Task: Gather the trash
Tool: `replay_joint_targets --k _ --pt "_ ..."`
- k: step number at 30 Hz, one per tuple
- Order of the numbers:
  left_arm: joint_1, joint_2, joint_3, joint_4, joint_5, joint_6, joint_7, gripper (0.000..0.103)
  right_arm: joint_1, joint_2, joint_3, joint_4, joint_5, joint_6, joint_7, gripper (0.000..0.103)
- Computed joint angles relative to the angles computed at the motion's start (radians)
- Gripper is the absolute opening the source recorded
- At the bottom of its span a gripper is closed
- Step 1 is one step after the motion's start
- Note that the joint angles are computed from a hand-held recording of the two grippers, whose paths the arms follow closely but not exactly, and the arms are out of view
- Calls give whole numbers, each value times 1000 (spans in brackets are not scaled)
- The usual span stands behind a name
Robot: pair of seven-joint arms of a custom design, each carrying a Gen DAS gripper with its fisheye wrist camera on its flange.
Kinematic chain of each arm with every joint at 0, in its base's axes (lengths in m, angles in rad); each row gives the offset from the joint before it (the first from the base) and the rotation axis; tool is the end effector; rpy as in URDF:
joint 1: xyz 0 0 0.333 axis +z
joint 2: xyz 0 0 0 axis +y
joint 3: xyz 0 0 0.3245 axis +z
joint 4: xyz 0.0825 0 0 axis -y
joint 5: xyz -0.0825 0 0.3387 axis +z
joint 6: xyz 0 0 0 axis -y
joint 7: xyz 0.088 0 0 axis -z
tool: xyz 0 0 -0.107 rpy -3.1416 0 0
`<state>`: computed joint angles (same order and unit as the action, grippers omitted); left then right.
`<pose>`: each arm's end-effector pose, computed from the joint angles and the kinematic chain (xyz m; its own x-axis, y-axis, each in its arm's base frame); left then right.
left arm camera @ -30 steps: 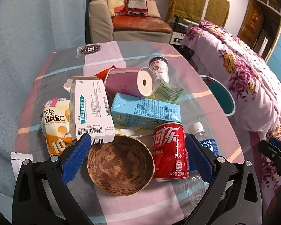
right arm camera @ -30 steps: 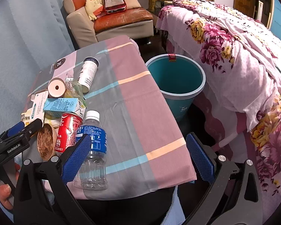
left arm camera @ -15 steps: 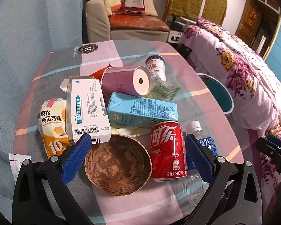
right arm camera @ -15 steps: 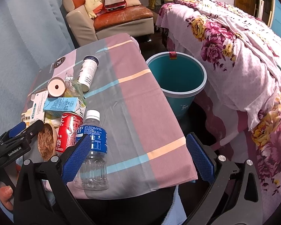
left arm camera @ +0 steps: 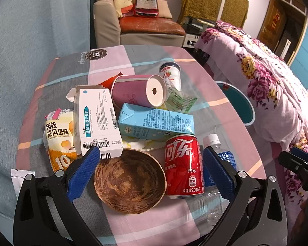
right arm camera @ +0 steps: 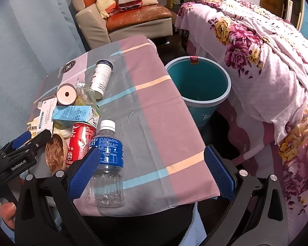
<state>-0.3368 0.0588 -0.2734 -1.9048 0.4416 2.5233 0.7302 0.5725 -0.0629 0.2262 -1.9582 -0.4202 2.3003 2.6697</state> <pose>0.4722 -0.3306 0.5551 -0.0834 -0.9921 0.0932 -0.8040 0.0118 -0.5945 0.3760 0.3782 0.5696 -0.0469 -0.9922 -0.1158 -0.8560 0.0997 -0.5074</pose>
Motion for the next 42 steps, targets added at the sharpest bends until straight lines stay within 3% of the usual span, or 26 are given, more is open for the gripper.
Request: replay_joint_targets --k 30,42 --pt "-11 10 -8 33 -20 -24 12 100 14 48 1 45 61 -19 -77 97" --pt "24 0 6 -35 -106 47 80 100 22 107 5 69 189 30 -195 97"
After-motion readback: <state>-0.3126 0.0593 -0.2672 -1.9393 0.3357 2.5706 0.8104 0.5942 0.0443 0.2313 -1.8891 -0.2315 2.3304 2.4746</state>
